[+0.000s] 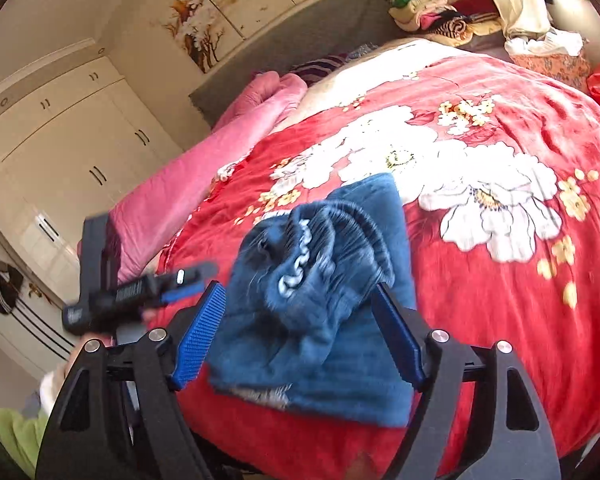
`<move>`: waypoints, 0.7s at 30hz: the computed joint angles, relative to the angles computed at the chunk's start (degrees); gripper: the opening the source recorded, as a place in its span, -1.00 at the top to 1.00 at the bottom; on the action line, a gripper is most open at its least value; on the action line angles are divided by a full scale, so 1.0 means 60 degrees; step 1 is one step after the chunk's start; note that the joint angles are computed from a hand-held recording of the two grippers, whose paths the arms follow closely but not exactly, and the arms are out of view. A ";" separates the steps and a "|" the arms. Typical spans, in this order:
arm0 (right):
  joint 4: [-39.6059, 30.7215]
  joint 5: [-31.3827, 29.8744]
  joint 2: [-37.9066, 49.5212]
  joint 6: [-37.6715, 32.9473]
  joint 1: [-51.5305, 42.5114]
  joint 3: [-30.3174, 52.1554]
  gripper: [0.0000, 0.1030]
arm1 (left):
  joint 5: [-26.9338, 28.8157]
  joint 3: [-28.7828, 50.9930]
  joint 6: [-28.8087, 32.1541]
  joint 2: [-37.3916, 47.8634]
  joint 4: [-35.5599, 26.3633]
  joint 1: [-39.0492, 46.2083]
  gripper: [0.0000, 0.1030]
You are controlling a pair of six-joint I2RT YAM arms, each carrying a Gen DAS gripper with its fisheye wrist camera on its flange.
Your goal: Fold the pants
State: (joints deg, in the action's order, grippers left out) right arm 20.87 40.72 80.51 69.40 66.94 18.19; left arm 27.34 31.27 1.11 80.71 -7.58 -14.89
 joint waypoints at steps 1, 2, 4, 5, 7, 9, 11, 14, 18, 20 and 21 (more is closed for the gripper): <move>-0.0405 -0.0224 -0.0299 -0.0039 -0.0297 0.0021 -0.47 | -0.0167 -0.0192 0.0033 -0.0079 0.0096 -0.0086 -0.74; -0.0261 -0.0757 -0.0341 -0.0337 -0.0779 0.0012 -0.47 | -0.0282 -0.0347 0.0055 -0.0151 0.0167 -0.0167 -0.74; -0.0136 -0.1249 -0.0518 -0.0356 -0.1108 -0.0238 -0.47 | -0.0436 -0.0642 0.0038 -0.0312 0.0319 -0.0390 -0.74; 0.0225 -0.1525 -0.0407 -0.0463 -0.1319 -0.0368 -0.47 | -0.0488 -0.0721 0.0067 -0.0381 0.0344 -0.0498 -0.74; 0.0553 -0.2263 -0.0177 -0.1027 -0.1913 -0.0260 -0.47 | -0.0873 -0.0848 0.0043 -0.0529 0.0467 -0.0892 -0.74; 0.0219 -0.2720 0.0274 -0.1493 -0.2268 0.0246 -0.46 | -0.1190 -0.0945 0.0043 -0.0670 0.0556 -0.1207 -0.74; 0.0692 -0.3527 0.0676 -0.1924 -0.2730 0.0373 -0.17 | -0.1536 -0.1029 0.0004 -0.0744 0.0696 -0.1491 -0.74; 0.1040 -0.4025 0.1289 -0.2252 -0.3109 0.0585 0.62 | -0.1855 -0.1100 -0.0052 -0.0783 0.0790 -0.1725 -0.74; 0.0775 -0.3304 0.1284 -0.2001 -0.2882 0.0539 0.63 | -0.2035 -0.1141 -0.0053 -0.0792 0.0907 -0.1927 -0.74; 0.0792 -0.3297 0.1736 -0.1974 -0.3004 0.0650 0.61 | -0.2128 -0.1166 -0.0051 -0.0818 0.0928 -0.2029 -0.74; 0.0880 -0.3304 0.1933 -0.1982 -0.2997 0.0665 0.59 | -0.2196 -0.1171 -0.0059 -0.0801 0.0959 -0.2082 -0.74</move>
